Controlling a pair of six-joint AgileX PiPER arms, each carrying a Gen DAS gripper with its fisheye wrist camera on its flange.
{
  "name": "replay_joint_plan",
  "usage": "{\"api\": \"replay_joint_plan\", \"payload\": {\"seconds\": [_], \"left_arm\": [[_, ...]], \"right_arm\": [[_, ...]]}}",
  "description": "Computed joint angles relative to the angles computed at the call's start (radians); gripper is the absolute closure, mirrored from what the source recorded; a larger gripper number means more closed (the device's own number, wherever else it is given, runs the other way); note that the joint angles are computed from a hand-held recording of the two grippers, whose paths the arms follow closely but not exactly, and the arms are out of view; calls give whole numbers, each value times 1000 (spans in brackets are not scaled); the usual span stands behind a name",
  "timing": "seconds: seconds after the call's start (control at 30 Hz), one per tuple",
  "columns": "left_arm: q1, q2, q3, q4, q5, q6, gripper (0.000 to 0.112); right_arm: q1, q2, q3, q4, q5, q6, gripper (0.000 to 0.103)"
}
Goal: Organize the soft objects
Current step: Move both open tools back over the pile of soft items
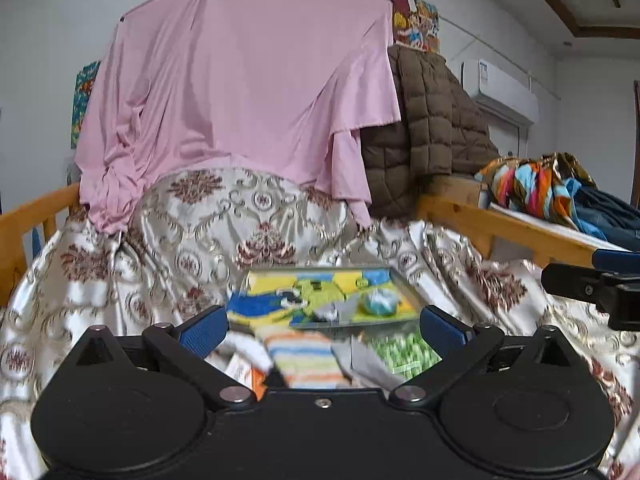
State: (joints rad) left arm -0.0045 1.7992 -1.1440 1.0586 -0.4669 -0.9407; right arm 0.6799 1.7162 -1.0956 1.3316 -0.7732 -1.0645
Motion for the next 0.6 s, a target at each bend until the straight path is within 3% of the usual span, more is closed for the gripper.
{"api": "replay_joint_plan", "payload": {"seconds": [0.23, 0.4, 0.6], "left_arm": [[9, -18, 79, 114, 17, -43, 10], [9, 9, 67, 314, 62, -204, 10], [-10, 62, 6, 680, 106, -539, 10]], "right_arm": [[81, 31, 75, 45, -89, 68, 0], [88, 37, 116, 106, -48, 121, 0], [63, 60, 126, 188, 35, 81, 0]]}}
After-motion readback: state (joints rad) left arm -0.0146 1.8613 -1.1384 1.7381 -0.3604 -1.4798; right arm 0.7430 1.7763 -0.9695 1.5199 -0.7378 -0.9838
